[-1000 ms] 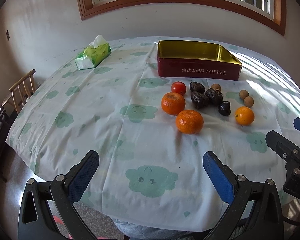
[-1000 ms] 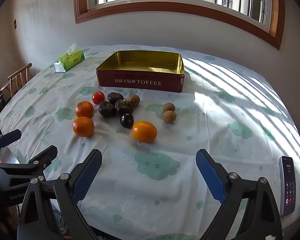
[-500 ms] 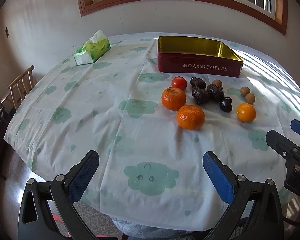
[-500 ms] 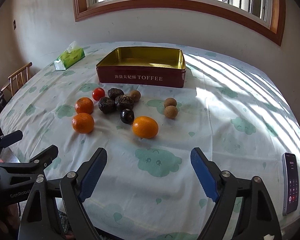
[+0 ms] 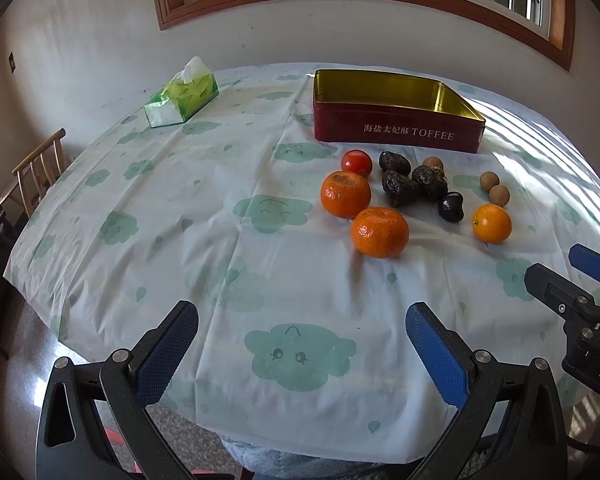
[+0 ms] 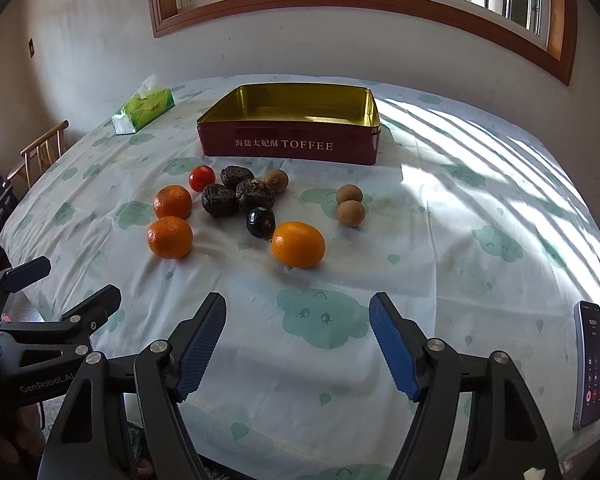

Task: Organize fruits
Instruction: 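Move both grippers open toward the fruit pile in front of the tin, then grasp the smooth orange with the right gripper while the left gripper grasps a tangerine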

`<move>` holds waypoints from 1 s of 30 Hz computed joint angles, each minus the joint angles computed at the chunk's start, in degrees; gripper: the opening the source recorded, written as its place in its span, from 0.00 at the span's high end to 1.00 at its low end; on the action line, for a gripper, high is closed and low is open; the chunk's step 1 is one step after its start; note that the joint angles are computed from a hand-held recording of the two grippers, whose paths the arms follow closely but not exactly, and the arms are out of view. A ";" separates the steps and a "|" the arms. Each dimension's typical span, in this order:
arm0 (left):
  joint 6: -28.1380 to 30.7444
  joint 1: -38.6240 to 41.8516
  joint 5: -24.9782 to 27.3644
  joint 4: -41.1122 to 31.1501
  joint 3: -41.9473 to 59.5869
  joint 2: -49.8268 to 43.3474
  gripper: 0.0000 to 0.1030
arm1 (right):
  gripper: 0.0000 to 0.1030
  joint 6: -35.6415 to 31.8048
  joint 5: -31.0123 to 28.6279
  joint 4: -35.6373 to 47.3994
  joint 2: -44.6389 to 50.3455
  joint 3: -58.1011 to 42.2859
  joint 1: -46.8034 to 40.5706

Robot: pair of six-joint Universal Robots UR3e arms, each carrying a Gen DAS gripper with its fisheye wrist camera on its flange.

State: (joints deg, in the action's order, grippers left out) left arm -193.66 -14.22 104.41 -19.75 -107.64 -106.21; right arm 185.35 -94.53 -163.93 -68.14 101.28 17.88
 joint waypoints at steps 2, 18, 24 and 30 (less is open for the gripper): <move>0.05 0.02 0.00 0.16 -0.15 0.09 0.00 | 0.32 0.02 0.14 0.03 0.04 0.07 -0.10; 0.19 0.30 -0.26 1.31 -0.52 -1.03 0.05 | 0.35 -0.05 1.93 0.87 1.18 -0.63 -0.96; 0.17 0.32 -0.94 1.52 -0.58 -1.28 0.05 | 0.35 -0.40 2.42 1.30 1.12 -0.56 -1.32; 0.02 0.57 -1.49 2.12 -0.53 -1.92 0.05 | 0.35 -0.34 2.98 2.30 1.75 -1.25 -1.81</move>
